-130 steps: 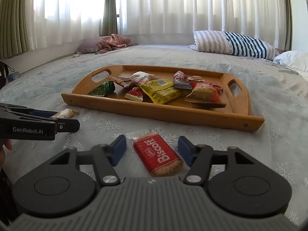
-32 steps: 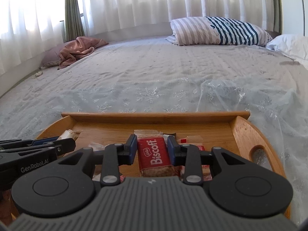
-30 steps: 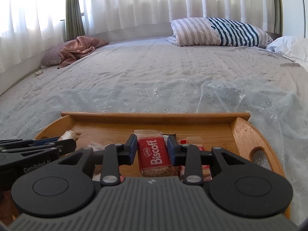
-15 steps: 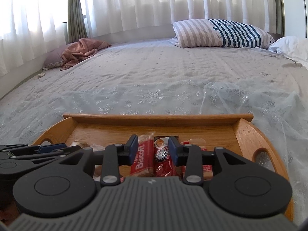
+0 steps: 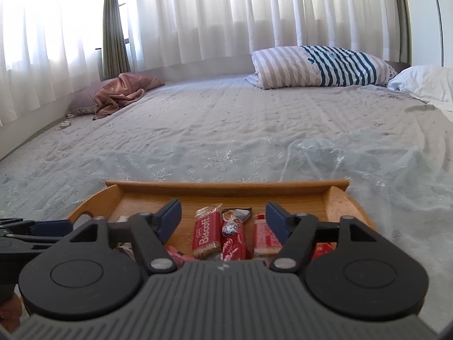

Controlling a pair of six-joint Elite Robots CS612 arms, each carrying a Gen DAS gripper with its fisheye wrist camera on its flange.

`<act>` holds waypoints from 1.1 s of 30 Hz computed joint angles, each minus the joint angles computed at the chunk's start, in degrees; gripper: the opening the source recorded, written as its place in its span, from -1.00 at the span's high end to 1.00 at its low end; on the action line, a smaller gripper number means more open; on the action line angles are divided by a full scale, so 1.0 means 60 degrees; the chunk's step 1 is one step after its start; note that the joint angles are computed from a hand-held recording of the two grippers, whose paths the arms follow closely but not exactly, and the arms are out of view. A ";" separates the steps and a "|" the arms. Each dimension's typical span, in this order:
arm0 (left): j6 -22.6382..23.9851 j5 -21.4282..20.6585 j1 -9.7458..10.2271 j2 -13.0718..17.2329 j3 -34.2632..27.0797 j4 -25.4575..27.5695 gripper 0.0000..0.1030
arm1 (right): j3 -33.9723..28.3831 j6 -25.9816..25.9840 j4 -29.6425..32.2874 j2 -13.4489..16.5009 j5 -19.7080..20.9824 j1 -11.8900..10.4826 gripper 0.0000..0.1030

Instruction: Organize snacks

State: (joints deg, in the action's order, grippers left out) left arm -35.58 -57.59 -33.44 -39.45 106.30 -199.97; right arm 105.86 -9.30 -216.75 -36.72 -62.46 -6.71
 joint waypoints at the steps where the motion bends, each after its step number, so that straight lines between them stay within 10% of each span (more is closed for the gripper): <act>1: 0.0036 0.0052 -0.0047 -0.0043 0.0101 -0.0068 -0.48 | 0.0085 -0.0037 -0.0055 -0.0038 0.0036 -0.0038 -0.57; 33: -0.1676 0.1191 -0.1704 -0.0449 0.2399 -0.0828 -0.64 | 0.2790 -0.1009 -0.2563 0.0014 0.0339 -0.1050 -0.78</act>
State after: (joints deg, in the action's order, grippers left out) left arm -45.64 -50.45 -43.67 -42.15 120.69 -204.93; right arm 122.61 -15.35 -232.12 -36.64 -60.42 -13.01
